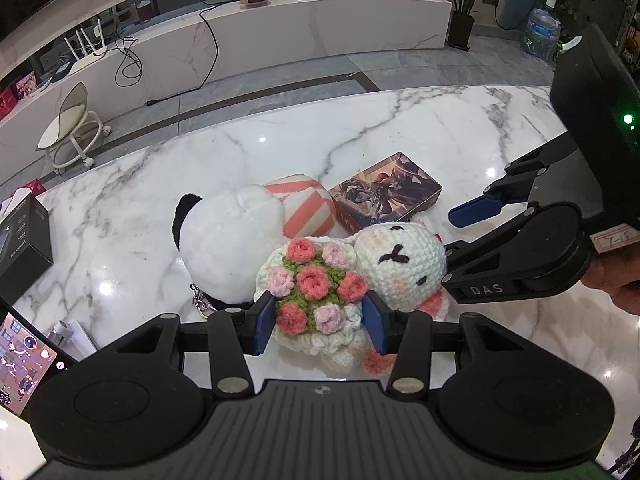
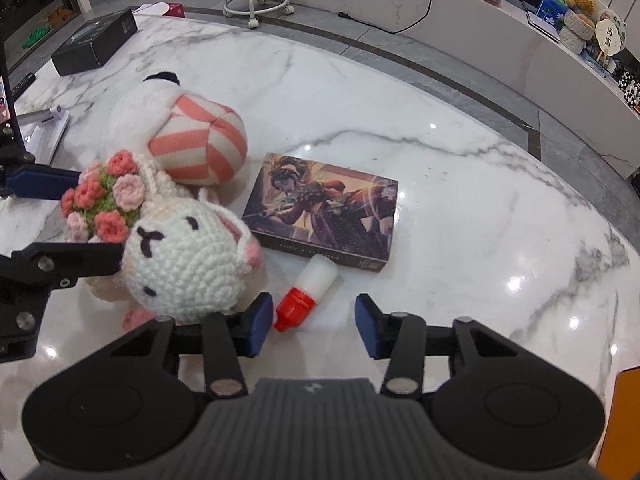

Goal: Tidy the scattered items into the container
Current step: 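Grasp the white bottle with red cap with the right tool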

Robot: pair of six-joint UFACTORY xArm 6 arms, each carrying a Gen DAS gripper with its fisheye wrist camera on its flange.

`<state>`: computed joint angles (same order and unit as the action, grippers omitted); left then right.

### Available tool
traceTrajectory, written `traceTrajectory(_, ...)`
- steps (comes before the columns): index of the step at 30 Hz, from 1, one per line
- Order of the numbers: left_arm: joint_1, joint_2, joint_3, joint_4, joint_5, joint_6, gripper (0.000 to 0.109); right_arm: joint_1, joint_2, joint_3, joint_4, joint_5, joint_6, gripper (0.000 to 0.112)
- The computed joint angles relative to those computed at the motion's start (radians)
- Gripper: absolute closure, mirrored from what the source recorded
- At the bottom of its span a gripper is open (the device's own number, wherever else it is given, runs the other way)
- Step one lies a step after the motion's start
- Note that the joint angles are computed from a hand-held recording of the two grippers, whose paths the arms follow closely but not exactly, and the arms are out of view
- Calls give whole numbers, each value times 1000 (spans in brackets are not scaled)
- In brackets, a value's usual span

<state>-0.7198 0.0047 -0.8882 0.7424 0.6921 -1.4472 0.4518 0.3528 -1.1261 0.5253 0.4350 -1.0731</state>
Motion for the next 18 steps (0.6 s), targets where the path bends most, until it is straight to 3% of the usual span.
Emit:
traceTrajectory(5,1,-3,5,8,-6,-9,55,-2,7,-8,4,16,-12,92)
traceTrajectory(18,2,1,-2,6,-3,0,56,-13,-4,-7,2,33,-29,93)
